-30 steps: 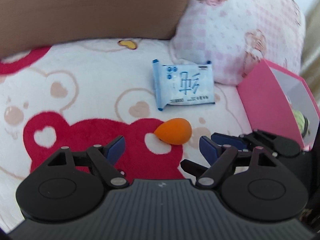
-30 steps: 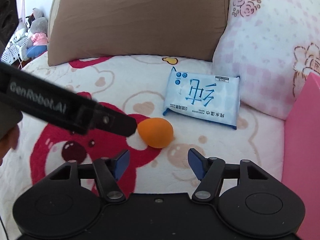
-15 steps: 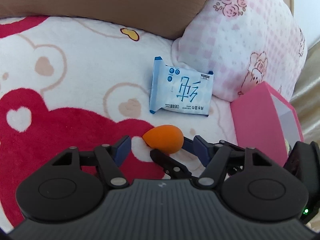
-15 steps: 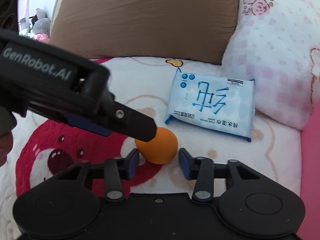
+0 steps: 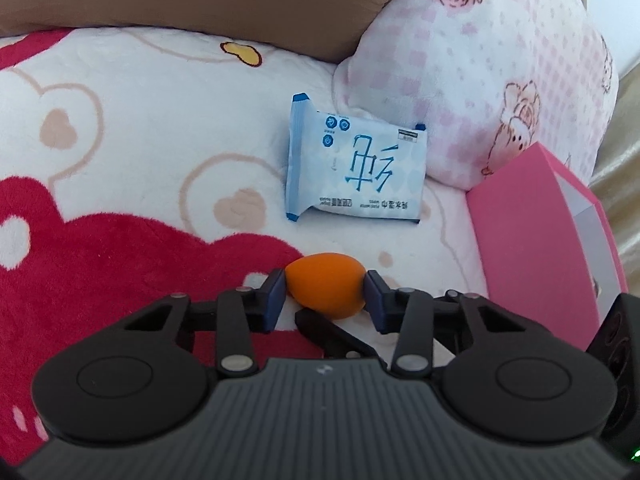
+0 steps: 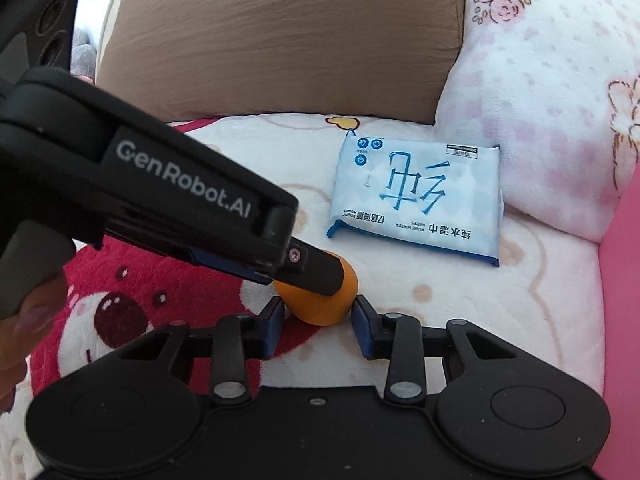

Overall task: Organize objects
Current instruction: 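Lift the orange sponge with the left gripper and carry it toward the pink box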

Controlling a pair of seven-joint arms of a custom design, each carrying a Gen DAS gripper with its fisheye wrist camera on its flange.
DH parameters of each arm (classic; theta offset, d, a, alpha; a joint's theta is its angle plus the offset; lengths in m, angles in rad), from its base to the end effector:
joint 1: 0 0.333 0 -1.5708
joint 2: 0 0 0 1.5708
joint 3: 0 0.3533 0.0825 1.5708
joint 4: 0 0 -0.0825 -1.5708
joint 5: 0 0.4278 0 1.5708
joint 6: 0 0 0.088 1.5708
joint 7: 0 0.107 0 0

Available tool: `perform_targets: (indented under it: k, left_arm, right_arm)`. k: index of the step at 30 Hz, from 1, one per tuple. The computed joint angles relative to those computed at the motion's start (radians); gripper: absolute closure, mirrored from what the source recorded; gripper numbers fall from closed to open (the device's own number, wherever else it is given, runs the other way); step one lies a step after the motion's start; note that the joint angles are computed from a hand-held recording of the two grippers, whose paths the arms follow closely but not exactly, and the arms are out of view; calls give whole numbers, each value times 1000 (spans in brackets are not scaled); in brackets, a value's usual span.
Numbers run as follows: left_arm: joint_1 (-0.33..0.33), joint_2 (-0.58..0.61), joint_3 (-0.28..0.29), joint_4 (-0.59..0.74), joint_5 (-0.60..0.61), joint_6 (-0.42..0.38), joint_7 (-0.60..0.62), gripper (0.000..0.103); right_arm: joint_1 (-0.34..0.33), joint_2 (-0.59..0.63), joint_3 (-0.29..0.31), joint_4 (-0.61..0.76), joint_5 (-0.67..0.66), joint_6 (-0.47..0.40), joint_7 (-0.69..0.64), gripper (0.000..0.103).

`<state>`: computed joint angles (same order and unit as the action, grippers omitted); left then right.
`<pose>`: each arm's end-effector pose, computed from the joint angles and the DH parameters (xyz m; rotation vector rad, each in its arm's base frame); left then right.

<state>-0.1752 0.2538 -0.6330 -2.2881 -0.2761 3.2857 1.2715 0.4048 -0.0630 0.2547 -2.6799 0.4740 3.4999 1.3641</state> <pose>0.4514 -0.4140 0.3511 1.8862 -2.1751 1.1992 0.4072 0.2466 0.3552 -1.9227 1.3413 -0.5426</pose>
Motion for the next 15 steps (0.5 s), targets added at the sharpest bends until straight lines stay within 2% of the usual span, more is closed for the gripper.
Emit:
perform_targets:
  k: [2, 5, 7, 13, 15]
  left_arm:
    - [3, -11, -6, -8, 6, 3, 4, 62]
    - [-82, -46, 72, -19, 6, -12, 12, 62]
    - [-93, -62, 78, -28, -2, -21, 21, 62]
    - [3, -90, -39, -56, -46, -19, 55, 62]
    - [45, -99, -88, -63, -56, -19, 66, 62]
  right_arm:
    - [-3, -10, 23, -2, 56, 4, -44, 62]
    - [-6, -26, 49, -8, 111, 7, -93, 62]
    - [-12, -45, 66, -14, 137, -12, -104, 62]
    - [-65, -116, 109, -48, 77, -69, -41, 62]
    - [-72, -142, 106, -58, 43, -93, -8, 62]
